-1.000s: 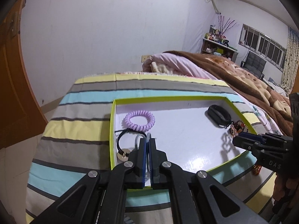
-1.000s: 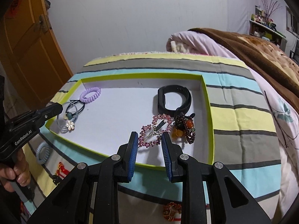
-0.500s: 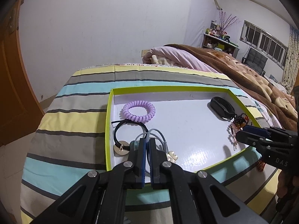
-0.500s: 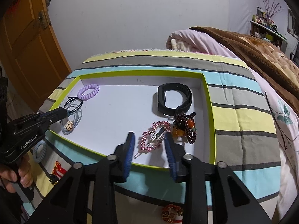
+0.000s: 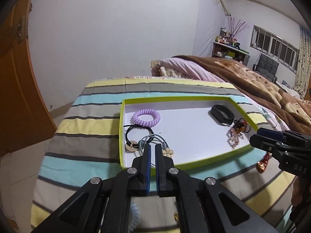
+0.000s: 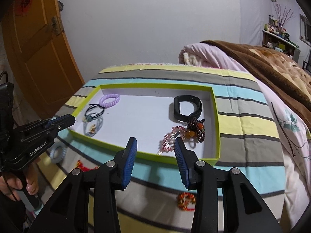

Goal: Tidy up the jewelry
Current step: 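Open the left tool to drop the grey flower hair tie in the box, then move both tools back toward the remaining jewelry on the bedspread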

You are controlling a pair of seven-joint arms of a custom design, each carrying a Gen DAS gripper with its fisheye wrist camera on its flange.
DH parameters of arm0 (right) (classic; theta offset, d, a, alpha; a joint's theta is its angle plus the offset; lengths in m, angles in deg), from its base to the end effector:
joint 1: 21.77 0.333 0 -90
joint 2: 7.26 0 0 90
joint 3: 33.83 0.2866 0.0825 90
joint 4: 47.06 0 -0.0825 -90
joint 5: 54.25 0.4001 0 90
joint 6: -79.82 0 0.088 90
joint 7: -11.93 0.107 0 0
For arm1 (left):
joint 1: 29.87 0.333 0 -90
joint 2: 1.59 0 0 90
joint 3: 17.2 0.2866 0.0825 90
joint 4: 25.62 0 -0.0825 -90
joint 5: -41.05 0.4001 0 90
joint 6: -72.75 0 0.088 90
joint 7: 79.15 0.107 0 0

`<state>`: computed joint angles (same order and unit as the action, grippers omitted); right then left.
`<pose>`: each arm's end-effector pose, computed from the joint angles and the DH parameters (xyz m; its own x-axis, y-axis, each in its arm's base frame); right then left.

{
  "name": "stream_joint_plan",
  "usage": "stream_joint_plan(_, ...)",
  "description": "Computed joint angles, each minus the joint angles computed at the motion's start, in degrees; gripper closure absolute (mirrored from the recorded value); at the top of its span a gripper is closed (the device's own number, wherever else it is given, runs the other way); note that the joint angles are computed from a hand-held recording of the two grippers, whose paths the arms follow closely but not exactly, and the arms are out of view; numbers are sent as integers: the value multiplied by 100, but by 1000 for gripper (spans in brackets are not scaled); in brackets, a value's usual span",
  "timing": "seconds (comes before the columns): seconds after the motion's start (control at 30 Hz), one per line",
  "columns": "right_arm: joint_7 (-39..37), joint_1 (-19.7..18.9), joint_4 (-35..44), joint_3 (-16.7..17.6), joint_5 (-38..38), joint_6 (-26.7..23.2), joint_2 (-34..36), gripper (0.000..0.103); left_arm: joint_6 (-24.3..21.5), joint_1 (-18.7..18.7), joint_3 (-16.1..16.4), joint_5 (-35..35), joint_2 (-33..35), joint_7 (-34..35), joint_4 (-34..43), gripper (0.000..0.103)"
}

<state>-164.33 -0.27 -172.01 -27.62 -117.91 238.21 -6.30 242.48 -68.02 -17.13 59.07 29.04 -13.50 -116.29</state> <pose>0.4937 0.3021 0.3883 -0.1346 -0.9768 -0.1667 -0.6648 0.2138 -0.7157 0.5683 -0.4720 0.3922 -0.5199 -0.8527 0.0500 -0.5805 0.3097 -0.7531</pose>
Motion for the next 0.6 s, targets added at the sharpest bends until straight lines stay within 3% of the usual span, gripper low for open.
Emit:
stream_joint_plan(0.13, 405, 34, -262, 99, -292, -67, -330, 62, 287, -396, 431, 426, -520, -565, -661, 100)
stream_joint_plan(0.23, 613, 32, -475, 232, -419, -171, -581, 62, 439, -522, 556, 743, -862, -937, -1077, 100)
stream_joint_plan(0.6, 1098, 106, -1229, 781, -462, -678, -1462, 62, 791, -1136, 1283, 3281, -1963, -3310, -2262, 100)
